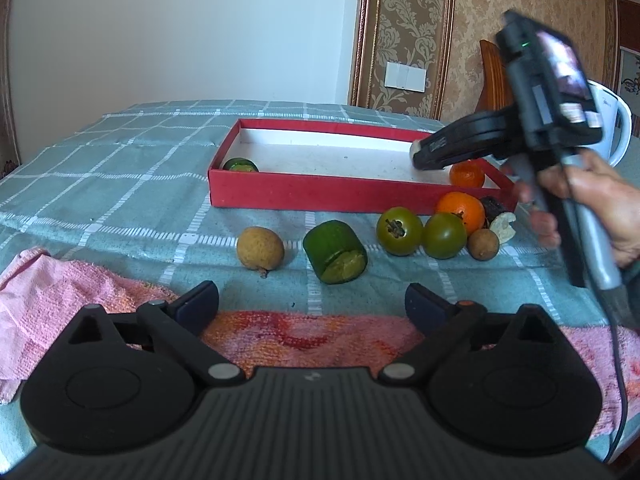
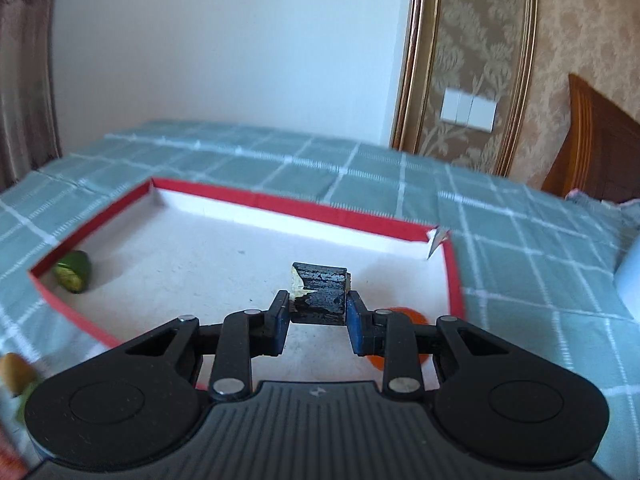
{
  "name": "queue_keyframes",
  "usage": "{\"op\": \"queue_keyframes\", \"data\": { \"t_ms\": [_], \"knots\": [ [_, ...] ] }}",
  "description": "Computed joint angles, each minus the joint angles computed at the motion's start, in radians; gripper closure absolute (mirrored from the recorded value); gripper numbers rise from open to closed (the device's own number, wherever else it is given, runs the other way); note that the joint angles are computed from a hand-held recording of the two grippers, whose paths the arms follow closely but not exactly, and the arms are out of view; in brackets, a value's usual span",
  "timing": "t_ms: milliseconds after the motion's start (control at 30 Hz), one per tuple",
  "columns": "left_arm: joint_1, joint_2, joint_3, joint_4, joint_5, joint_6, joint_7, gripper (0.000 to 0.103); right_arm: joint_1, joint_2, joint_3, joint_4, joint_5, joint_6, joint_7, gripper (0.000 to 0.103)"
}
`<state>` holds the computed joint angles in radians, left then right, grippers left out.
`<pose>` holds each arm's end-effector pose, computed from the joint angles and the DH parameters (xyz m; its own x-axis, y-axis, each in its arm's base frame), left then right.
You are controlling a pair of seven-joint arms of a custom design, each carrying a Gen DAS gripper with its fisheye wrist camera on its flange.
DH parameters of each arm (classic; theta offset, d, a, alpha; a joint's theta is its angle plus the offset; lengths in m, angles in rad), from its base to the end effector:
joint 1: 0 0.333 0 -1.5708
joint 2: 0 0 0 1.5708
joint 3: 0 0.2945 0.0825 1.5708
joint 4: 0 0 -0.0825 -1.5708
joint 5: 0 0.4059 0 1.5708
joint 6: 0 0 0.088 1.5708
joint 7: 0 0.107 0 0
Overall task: Organize fruits
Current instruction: 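Lower the log piece into the box and open the right gripper, then move the right gripper back toward the remaining bark log piece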
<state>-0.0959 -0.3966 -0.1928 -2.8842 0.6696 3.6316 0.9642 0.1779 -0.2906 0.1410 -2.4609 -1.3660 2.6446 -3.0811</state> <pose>0.3501 -0.1844 0.3750 -0.5055 -0.8597 0.0731 -0.4656 0.2004 -0.8620 0.4591 0.1787 0.4031 -0.2415 -0.9644 0.1078 -0.5667 0.0500 -0.8224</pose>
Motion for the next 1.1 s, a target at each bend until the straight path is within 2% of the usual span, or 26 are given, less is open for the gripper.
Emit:
{"op": "queue_keyframes", "data": {
  "t_ms": [133,300,500,600,667,733,933,967,1033,1100],
  "knots": [
    [0.004,0.006,-0.011,0.004,-0.018,-0.002,0.011,0.003,0.004,0.058,-0.011,0.038,0.046,-0.014,-0.049,0.074],
    [0.016,0.001,-0.045,-0.007,-0.07,0.002,0.045,0.002,0.014,0.072,-0.012,0.049,0.035,-0.041,-0.056,0.074],
    [0.0,-0.015,-0.036,-0.014,-0.078,-0.019,0.047,0.002,0.008,0.045,-0.025,0.02,0.009,0.005,-0.005,0.073],
    [-0.027,-0.024,0.01,-0.004,-0.025,-0.045,0.006,0.002,0.002,-0.03,-0.009,-0.03,-0.028,0.007,0.063,0.063],
    [-0.018,-0.035,0.007,-0.003,-0.03,-0.053,-0.006,0.002,0.0,-0.108,0.01,-0.085,-0.062,0.002,0.112,0.047],
    [-0.019,-0.042,0.019,0.003,-0.021,-0.065,-0.027,0.002,0.0,-0.199,0.043,-0.152,-0.101,-0.025,0.164,0.035],
    [0.004,-0.068,-0.007,0.033,-0.041,-0.174,-0.064,0.002,0.038,-0.459,0.098,-0.351,-0.065,-0.07,0.139,0.033],
    [0.021,-0.071,-0.024,0.036,-0.048,-0.181,-0.06,0.002,0.038,-0.493,0.107,-0.379,-0.067,-0.071,0.159,0.033],
    [0.092,-0.087,-0.113,0.039,-0.09,-0.204,-0.04,0.002,0.032,-0.545,0.128,-0.425,-0.074,-0.081,0.214,0.033],
    [0.128,-0.092,-0.154,0.045,-0.109,-0.221,-0.03,0.002,0.024,-0.585,0.135,-0.462,-0.089,-0.08,0.275,0.033]
  ]
}}
